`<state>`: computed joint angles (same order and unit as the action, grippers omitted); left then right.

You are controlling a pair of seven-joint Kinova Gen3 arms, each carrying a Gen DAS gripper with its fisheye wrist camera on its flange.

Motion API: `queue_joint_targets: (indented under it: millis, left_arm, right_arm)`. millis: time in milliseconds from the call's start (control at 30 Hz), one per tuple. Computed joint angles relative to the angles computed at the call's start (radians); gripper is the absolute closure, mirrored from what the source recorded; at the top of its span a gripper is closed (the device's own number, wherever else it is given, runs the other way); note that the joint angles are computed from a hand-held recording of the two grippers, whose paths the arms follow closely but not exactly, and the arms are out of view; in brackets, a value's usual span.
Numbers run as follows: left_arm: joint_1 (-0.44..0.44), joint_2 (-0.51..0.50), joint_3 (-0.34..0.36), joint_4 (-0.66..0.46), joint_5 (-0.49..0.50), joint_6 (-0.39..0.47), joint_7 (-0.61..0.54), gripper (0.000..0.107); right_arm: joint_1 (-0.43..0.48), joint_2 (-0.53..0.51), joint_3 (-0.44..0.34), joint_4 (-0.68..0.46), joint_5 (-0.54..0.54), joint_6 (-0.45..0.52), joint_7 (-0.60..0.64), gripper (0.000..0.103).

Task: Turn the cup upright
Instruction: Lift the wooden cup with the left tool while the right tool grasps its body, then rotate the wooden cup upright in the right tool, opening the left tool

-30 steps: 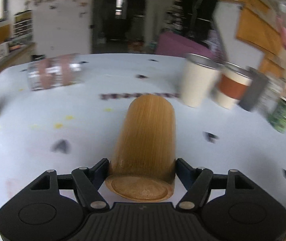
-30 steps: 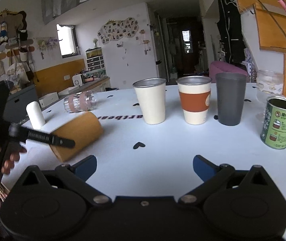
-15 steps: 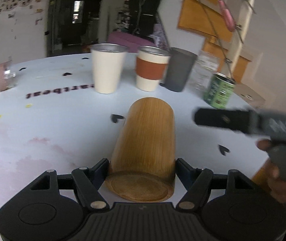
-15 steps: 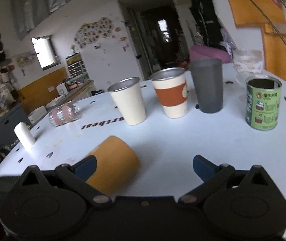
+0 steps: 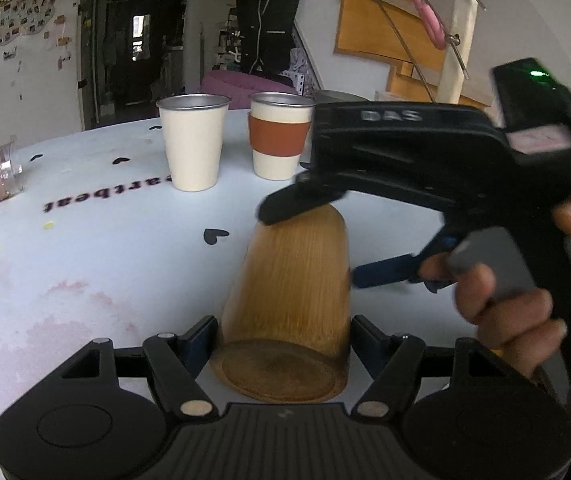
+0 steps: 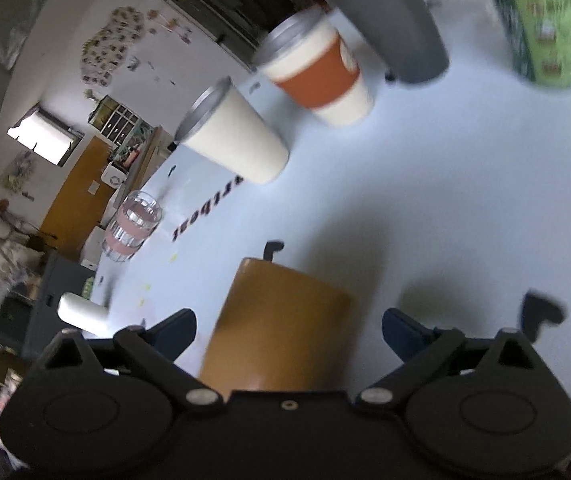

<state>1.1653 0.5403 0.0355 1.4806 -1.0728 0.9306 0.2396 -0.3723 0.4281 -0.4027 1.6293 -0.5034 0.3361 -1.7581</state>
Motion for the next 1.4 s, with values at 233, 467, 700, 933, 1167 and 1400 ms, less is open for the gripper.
queue_joint_targets:
  millis: [233,467,700,933,1167,1400]
  left_arm:
    - [0.002,-0.003,0.002,0.006,-0.007,-0.002,-0.005,0.035]
    - [0.028,-0.019,-0.015,0.059,-0.103,-0.015,0.114,0.033]
    - [0.009,-0.036,0.017,0.115,-0.184,-0.026,0.234,0.036]
    - [-0.010,-0.039,0.050,0.129,-0.176,-0.037,0.229,0.040]
    - [-0.001,-0.033,0.047,0.132,-0.189,-0.028,0.236,0.041]
    - [0.007,-0.033,0.061,0.140,-0.191,-0.012,0.241,0.031]
  right_arm:
    - [0.028,0.034,-0.031,-0.019,-0.052,-0.007,-0.005,0.025]
    - [-0.015,-0.055,-0.044,0.079,0.062,-0.208,0.119,0.026]
    - [-0.207,-0.141,0.107,0.173,0.307,-0.362,0.145,0.029]
    - [-0.069,-0.167,-0.084,0.223,0.535,-0.391,0.139,0.026]
    - [0.077,-0.149,-0.242,0.197,0.539,-0.268,0.168,0.020]
    - [-0.011,-0.137,-0.152,0.182,0.482,-0.198,0.242,0.023]
